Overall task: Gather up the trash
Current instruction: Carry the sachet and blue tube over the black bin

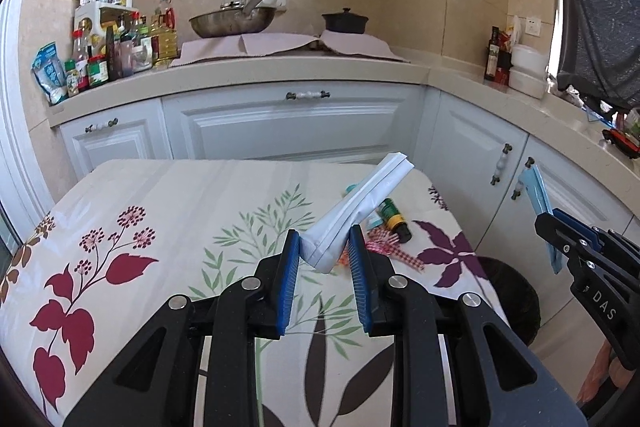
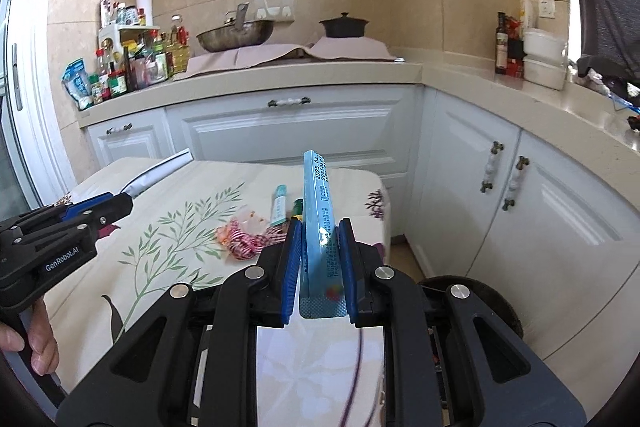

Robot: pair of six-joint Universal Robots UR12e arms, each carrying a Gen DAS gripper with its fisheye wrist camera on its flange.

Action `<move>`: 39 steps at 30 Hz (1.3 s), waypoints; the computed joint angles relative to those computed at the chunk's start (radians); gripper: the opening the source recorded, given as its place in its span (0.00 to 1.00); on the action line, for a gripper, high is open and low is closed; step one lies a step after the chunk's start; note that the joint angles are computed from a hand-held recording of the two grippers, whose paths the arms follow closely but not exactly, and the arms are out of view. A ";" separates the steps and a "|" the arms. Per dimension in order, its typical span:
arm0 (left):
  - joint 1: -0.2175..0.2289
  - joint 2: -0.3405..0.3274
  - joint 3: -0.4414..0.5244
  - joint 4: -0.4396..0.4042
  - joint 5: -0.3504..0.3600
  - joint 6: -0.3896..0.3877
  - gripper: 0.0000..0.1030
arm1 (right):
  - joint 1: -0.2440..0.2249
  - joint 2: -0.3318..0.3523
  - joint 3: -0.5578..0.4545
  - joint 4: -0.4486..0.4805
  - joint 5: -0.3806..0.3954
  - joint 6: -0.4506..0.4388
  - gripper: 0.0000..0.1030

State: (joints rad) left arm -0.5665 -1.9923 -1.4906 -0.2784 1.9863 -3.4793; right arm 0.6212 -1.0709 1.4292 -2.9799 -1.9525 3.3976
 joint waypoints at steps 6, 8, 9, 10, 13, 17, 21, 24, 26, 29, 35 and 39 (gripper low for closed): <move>-0.015 -0.017 0.029 0.009 -0.018 0.032 0.25 | -0.010 -0.027 0.041 -0.030 -0.042 0.023 0.18; -0.022 -0.027 0.045 0.011 -0.029 0.049 0.25 | -0.014 -0.037 0.057 -0.037 -0.057 0.032 0.18; -0.024 -0.031 0.050 0.012 -0.033 0.054 0.25 | -0.016 -0.042 0.065 -0.041 -0.065 0.037 0.18; -0.028 -0.037 0.058 0.011 -0.040 0.061 0.25 | -0.018 -0.046 0.071 -0.043 -0.071 0.040 0.18; -0.037 -0.052 0.080 0.010 -0.060 0.077 0.25 | -0.024 -0.060 0.093 -0.048 -0.091 0.057 0.18; -0.047 -0.071 0.106 0.007 -0.080 0.092 0.25 | -0.033 -0.078 0.124 -0.050 -0.117 0.077 0.18; -0.057 -0.092 0.134 -0.007 -0.099 0.100 0.25 | -0.040 -0.093 0.150 -0.048 -0.144 0.098 0.18; -0.065 -0.109 0.157 -0.014 -0.111 0.106 0.25 | -0.047 -0.104 0.171 -0.047 -0.160 0.116 0.18; -0.071 -0.121 0.173 -0.020 -0.119 0.113 0.25 | -0.052 -0.111 0.184 -0.045 -0.171 0.128 0.18; -0.078 -0.137 0.194 -0.024 -0.127 0.122 0.25 | -0.058 -0.120 0.199 -0.039 -0.186 0.146 0.18; -0.092 -0.168 0.232 -0.029 -0.127 0.143 0.25 | -0.075 -0.134 0.229 -0.034 -0.199 0.181 0.18; -0.099 -0.190 0.261 -0.043 -0.131 0.149 0.25 | -0.086 -0.140 0.246 -0.028 -0.200 0.201 0.18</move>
